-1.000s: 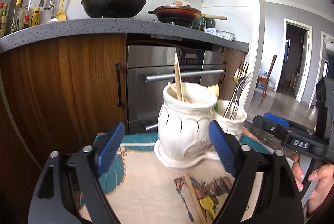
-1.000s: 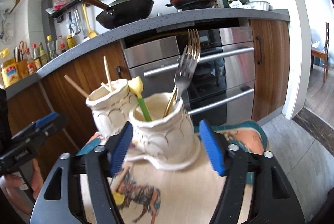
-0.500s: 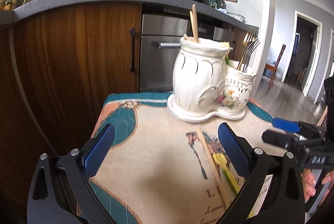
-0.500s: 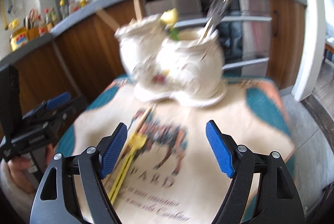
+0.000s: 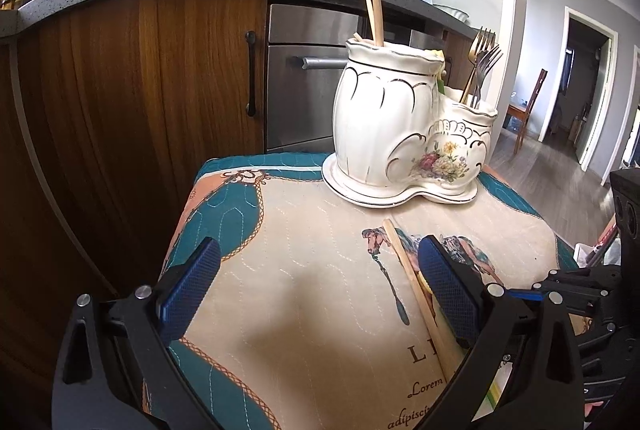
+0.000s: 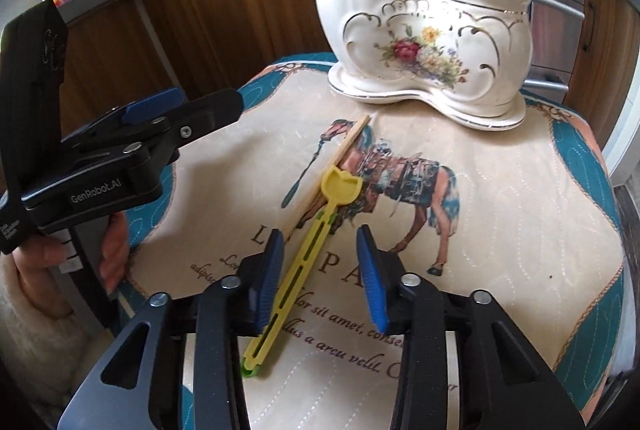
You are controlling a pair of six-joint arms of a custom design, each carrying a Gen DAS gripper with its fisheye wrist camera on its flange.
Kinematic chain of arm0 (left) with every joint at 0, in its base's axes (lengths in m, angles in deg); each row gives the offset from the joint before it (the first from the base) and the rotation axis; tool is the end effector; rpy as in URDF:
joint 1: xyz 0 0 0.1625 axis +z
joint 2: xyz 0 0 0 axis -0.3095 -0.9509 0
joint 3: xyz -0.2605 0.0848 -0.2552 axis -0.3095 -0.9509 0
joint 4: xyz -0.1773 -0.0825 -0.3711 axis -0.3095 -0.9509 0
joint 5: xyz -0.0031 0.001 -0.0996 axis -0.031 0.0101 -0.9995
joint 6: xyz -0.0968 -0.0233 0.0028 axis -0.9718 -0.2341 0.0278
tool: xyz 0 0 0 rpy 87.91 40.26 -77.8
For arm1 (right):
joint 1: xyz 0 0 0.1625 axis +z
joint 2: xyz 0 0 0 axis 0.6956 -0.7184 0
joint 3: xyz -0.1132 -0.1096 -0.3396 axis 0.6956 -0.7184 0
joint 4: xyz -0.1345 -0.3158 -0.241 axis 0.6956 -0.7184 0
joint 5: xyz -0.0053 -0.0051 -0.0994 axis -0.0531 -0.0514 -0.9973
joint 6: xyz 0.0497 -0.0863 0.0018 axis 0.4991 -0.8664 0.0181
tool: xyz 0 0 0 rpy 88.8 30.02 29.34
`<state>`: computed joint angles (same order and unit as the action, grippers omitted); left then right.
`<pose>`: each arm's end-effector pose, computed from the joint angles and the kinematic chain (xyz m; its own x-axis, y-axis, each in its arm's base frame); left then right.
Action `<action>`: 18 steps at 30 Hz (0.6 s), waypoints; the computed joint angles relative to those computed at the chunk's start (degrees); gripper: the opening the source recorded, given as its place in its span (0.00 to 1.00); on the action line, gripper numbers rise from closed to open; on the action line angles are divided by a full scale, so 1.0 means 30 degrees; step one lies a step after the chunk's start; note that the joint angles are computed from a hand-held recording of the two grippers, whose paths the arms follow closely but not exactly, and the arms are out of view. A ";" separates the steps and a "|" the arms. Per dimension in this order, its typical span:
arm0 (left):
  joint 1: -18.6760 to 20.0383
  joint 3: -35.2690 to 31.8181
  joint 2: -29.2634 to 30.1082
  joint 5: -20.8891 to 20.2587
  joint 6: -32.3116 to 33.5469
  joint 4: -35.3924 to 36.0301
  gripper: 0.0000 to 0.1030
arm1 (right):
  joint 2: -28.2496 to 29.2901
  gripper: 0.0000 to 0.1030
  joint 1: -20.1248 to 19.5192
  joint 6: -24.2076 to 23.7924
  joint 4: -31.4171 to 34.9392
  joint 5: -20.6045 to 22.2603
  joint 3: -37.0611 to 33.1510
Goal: Organize utensils
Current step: 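Move left tool to the last chopstick while right tool grasps the yellow plastic utensil, then grasp and lift the chopstick with left tool while right tool lifts the yellow utensil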
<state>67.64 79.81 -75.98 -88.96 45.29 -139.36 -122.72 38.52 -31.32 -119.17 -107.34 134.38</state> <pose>-0.1808 -0.5507 0.0257 -0.7476 -0.0992 -0.6567 0.5194 0.5289 -0.6712 0.0506 -0.6026 0.1232 -0.6351 -0.6939 0.3393 -0.7656 0.6238 -0.1573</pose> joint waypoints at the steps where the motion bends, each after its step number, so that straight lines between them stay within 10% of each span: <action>1: 0.0018 -0.0017 0.0009 -0.0024 -0.0015 0.0078 0.95 | 0.0017 0.33 0.0016 0.0012 0.0103 -0.0062 -0.0005; 13: -0.0007 0.0027 -0.0093 -0.0285 -0.0412 0.1088 0.94 | 0.0266 0.10 0.0173 -0.0888 -0.2667 -0.1189 0.0437; 18: 0.0004 0.0089 -0.0998 -0.1068 -0.3490 0.6798 0.91 | 0.0317 0.10 0.0098 -0.1892 -0.4583 -0.1558 0.0330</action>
